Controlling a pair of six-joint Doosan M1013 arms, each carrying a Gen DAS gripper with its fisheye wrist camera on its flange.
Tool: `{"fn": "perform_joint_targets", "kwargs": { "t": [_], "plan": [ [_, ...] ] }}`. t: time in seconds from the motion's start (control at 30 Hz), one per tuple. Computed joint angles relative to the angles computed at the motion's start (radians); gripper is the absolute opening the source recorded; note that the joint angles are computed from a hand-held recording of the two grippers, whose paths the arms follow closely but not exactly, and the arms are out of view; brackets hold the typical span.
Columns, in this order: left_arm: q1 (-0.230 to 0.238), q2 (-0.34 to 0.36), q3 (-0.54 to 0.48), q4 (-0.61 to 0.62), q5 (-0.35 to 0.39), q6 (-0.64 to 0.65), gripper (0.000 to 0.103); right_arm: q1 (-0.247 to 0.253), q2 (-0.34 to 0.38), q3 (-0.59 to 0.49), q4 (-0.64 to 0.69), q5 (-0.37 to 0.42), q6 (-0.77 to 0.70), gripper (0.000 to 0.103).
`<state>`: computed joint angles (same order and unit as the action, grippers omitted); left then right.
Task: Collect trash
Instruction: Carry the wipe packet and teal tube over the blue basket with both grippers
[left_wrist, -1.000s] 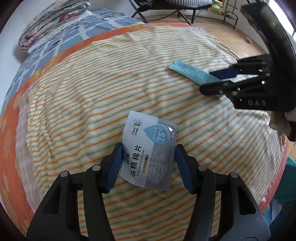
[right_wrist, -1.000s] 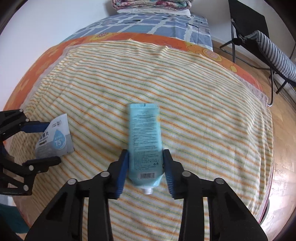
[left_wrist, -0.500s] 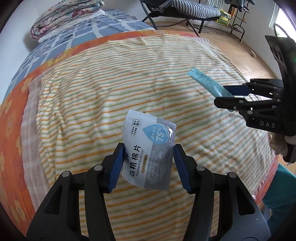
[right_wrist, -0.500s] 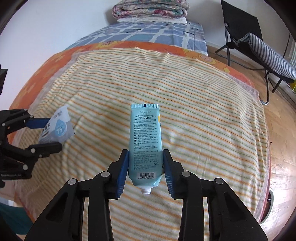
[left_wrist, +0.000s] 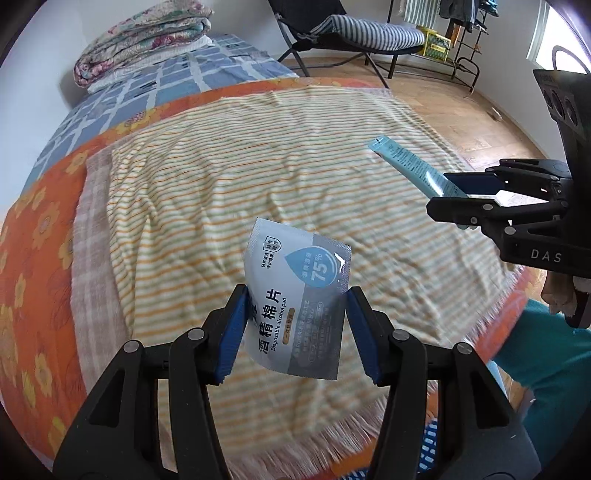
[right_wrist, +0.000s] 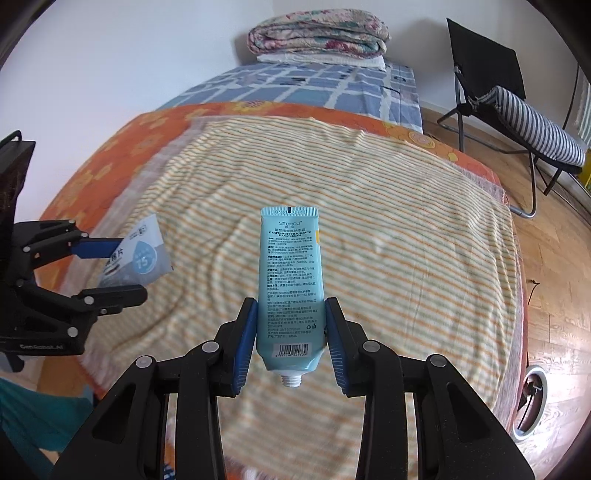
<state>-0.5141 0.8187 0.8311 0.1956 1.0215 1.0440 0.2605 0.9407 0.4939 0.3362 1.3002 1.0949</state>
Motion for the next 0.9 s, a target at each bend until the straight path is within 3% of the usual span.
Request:
{"fn": "perform_joint_targets", "kwargs": {
  "t": [0.6, 0.9],
  "plan": [
    [-0.101, -0.189, 0.28, 0.112, -0.14, -0.203, 0.055, -0.005, -0.305, 0.478, 0.084, -0.198, -0.137, 0.035],
    [-0.148, -0.25, 0.415, 0.153, -0.202, -0.348, 0.055, -0.005, -0.411, 0.67, 0.122, -0.238, -0.187, 0.035]
  ]
}}
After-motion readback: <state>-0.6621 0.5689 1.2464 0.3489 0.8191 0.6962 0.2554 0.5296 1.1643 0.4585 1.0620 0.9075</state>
